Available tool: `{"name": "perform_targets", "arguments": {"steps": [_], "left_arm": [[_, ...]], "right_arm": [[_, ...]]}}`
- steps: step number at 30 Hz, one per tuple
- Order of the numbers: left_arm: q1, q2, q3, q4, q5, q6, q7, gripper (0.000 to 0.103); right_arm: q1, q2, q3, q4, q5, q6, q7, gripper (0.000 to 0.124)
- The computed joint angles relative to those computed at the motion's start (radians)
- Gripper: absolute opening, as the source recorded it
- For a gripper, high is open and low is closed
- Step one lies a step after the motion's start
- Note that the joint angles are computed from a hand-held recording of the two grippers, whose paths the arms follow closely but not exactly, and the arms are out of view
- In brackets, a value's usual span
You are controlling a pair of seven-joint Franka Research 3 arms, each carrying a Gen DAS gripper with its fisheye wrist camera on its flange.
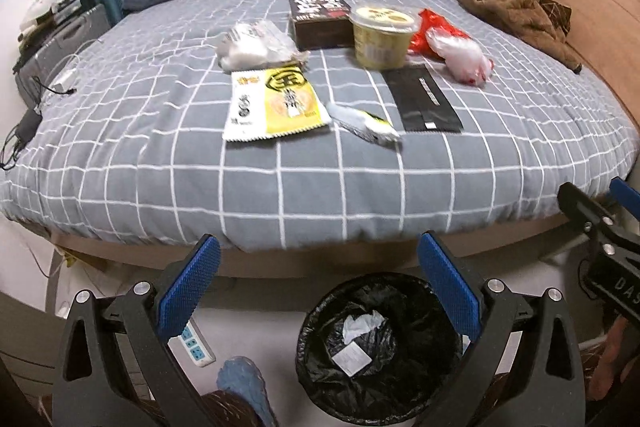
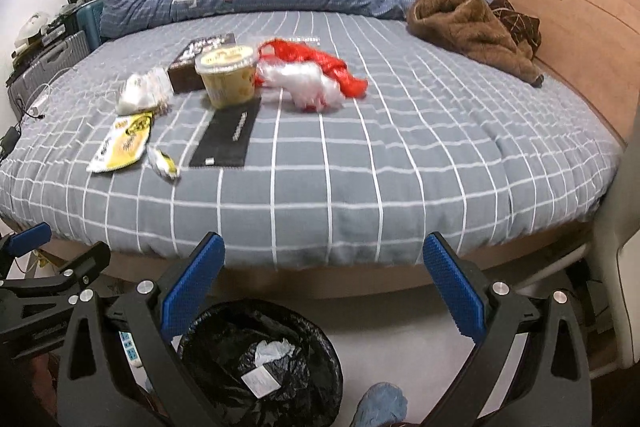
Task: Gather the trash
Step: 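Raise both tools back toward the items on the bed, then grasp the clear plastic bag with the right tool while the left tool grasps the yellow snack packet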
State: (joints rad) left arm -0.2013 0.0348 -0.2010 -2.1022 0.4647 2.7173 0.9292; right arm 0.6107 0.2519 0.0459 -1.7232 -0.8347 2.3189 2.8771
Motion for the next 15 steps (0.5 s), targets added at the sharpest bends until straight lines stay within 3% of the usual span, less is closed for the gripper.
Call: {"name": "perform_targets", "arguments": {"steps": [15], "left_arm": [[0.029, 0.138, 0.036, 0.193, -0.022, -0.06, 0.033, 0.097]], "right_arm": [[0.008, 0.151, -0.049, 0.225, 0.066, 0.032, -0.134, 0.096]]}}
